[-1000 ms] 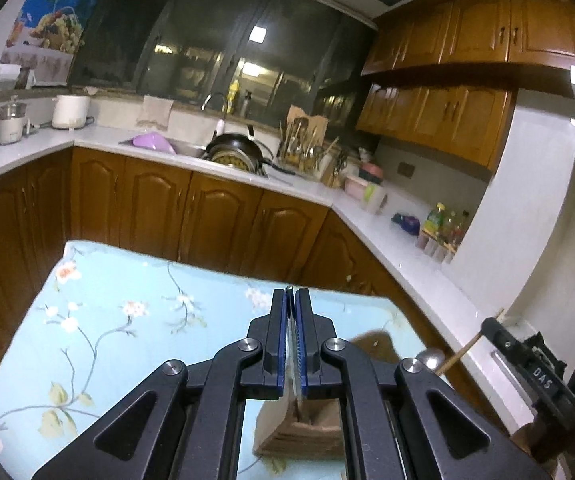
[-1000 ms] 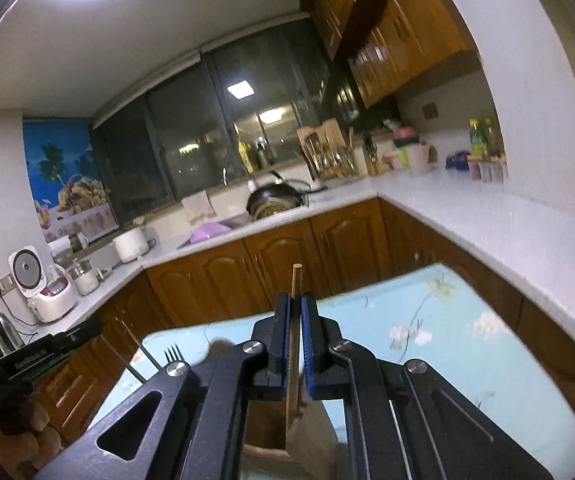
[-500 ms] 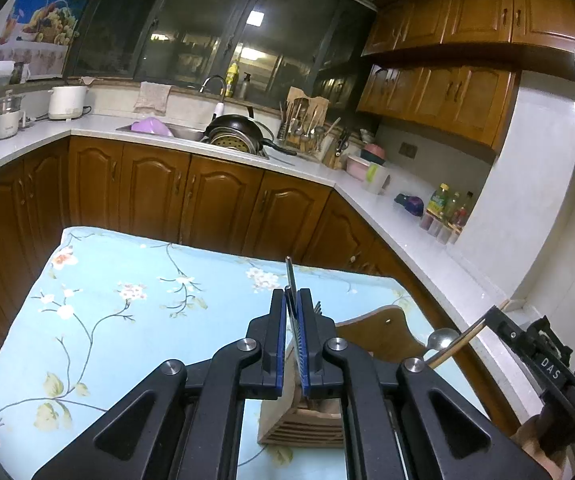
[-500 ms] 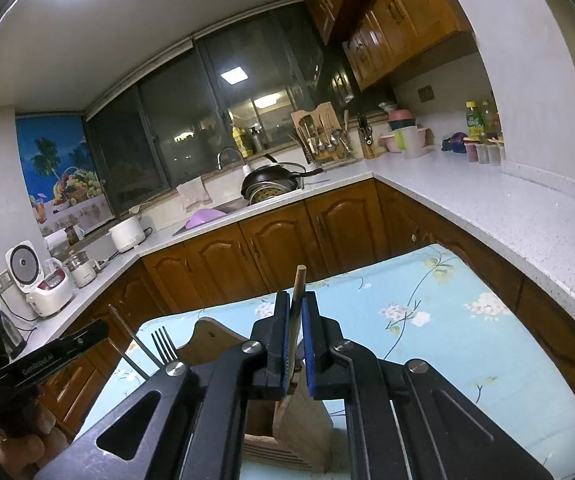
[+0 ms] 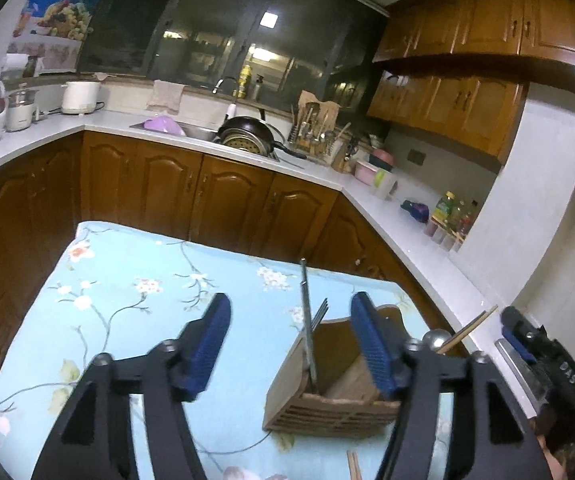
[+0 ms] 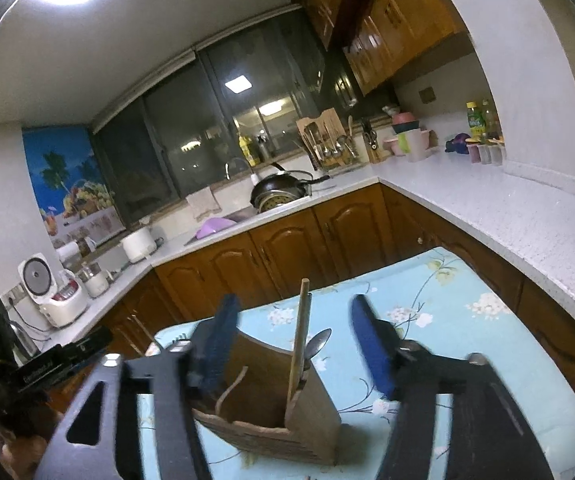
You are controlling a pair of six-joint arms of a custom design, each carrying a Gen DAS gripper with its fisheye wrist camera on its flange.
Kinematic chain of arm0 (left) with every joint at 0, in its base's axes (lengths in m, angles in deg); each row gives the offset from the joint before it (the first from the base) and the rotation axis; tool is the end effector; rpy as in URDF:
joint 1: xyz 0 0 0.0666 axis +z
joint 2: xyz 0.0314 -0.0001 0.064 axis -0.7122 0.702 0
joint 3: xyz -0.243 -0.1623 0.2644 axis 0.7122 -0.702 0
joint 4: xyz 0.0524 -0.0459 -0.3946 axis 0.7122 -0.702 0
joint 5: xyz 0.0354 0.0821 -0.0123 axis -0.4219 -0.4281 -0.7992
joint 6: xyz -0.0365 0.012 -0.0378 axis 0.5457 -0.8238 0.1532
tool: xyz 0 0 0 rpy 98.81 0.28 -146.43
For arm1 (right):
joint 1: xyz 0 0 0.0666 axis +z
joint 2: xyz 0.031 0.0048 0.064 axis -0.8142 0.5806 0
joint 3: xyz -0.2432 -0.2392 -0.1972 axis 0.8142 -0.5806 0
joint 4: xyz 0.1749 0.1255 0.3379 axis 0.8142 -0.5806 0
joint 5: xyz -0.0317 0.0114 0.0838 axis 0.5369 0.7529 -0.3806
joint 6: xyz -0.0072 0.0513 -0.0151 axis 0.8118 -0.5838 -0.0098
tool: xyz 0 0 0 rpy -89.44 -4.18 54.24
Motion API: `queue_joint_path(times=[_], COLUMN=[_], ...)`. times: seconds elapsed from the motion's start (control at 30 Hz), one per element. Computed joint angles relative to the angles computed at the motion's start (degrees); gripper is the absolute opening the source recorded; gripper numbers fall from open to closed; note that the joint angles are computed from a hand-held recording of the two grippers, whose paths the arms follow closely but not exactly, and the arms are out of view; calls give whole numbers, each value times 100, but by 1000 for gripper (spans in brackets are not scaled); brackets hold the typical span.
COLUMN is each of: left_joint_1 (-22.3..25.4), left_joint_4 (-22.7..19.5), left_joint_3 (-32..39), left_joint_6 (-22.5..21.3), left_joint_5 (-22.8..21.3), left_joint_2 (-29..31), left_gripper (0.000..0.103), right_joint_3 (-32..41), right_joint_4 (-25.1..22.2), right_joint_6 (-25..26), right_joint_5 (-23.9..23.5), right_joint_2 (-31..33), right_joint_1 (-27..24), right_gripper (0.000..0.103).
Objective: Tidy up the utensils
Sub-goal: 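Lower the chopstick into the holder and open the right gripper while the left releases the knife there, then move both open grippers back down to the utensils on the tablecloth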
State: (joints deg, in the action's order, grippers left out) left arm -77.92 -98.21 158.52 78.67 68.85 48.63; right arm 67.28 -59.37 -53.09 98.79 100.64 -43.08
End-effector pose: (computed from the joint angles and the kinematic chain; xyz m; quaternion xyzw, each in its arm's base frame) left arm 0.4233 -0.2656 0.6113 0.0256 0.8435 -0.2158 0.4912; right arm 0.3393 0.0622 0.6209 0.1541 0.8279 0.1086 0.5282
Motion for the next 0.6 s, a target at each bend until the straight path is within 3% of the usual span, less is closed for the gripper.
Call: queue_joint_path(times=[0.07, 0.13, 0.37, 0.6], left_joint_1=[-17, -46, -193, -395], left_joint_4=[-5, -19, -372, -1028], left_joint_3=[-216, -495, -1359, -1665], left_joint_6=[40, 81, 398, 599], left_joint_5=[-71, -132, -401, -531], left_joint_2=[-201, -448, -1271, -1788], left_gripper=[72, 74, 75, 75], right_joint_3=[-92, -234, -773, -1135], right_joint_4=[39, 32, -428, -1024], right_joint_6=[-6, 2, -363, -857], right_joint_5=[20, 117, 316, 522], right_joint_2=[-147, -334, -957, -1455], right_joint_1=[33, 132, 515, 879], right_gripper=[85, 90, 92, 92])
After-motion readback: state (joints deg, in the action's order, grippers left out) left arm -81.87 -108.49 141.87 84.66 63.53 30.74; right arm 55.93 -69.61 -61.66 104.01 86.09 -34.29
